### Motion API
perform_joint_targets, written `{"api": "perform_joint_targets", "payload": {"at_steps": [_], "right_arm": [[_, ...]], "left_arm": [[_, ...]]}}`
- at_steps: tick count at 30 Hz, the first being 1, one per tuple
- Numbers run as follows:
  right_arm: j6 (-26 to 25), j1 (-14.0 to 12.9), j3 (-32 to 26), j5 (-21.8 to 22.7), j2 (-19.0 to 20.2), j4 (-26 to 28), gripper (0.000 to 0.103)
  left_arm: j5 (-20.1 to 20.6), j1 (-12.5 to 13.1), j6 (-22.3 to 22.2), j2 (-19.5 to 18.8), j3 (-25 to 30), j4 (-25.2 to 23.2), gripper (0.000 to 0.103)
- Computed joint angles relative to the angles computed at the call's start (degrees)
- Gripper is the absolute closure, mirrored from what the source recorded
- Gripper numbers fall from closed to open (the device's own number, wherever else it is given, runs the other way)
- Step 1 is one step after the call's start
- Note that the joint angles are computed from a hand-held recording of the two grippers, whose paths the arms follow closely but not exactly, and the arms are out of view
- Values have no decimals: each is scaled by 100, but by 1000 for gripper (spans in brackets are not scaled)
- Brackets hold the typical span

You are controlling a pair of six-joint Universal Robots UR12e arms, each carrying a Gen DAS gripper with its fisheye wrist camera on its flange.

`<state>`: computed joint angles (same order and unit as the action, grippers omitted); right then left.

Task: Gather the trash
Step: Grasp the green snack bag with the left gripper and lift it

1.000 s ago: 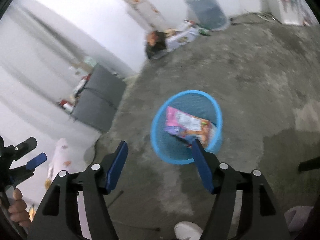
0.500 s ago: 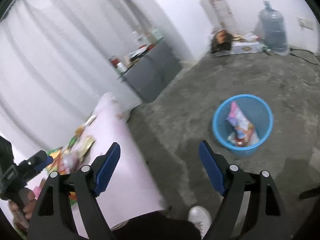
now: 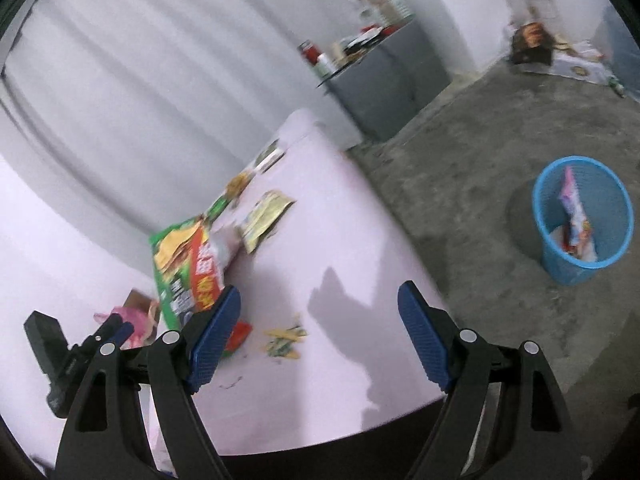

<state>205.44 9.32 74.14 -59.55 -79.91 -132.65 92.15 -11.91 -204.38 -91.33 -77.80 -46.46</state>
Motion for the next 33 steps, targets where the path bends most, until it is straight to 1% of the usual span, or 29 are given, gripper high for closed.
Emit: {"api": "perform_joint_targets", "payload": {"at_steps": [2,7,10,12,14,16,20,21,23,24,26,27,29,33], "right_arm": [[-117,55,-140,162,88,149,24],[-352,190,-480,286,318,504,24],[-428,255,-643,328,437,701,24],[-492,301,-757,312,513,823,24],[-554,325,-827,295,556,922,24],[-577,350,-917,333,624,1015,24],[-611,391,-1081,360,747,1198,24],[-627,403,-1129,373,782,1255,24],[-659,430,-1207,373,841,1335,24],[-673,451,-1244,338,871,1358,24],[-669,473,-1276,302,910,1382,24],[-653,476,-1284,315,928,1417,24],[-641,480,-1291,319,947,1471,24],[-633,487,-1324,310,988,1539,24]], "left_arm": [[5,61,-19,70,-135,70,25],[-191,220,-2,114,-345,351,26],[-249,254,-6,62,-347,254,26],[-312,295,-19,7,-329,141,30],[-489,379,-41,-8,-374,97,33],[-781,479,-116,-28,-403,16,33],[-1341,666,-258,-37,-490,2,35],[-1523,719,-302,-38,-519,33,35],[-2018,866,-425,-36,-622,198,36],[-2216,933,-518,-38,-672,280,39],[-2455,1020,-707,-39,-737,386,49],[-2651,1084,-844,-31,-805,497,51],[-2893,1148,-984,-24,-879,655,60],[-3153,1218,-1000,-6,-965,798,70]]}}
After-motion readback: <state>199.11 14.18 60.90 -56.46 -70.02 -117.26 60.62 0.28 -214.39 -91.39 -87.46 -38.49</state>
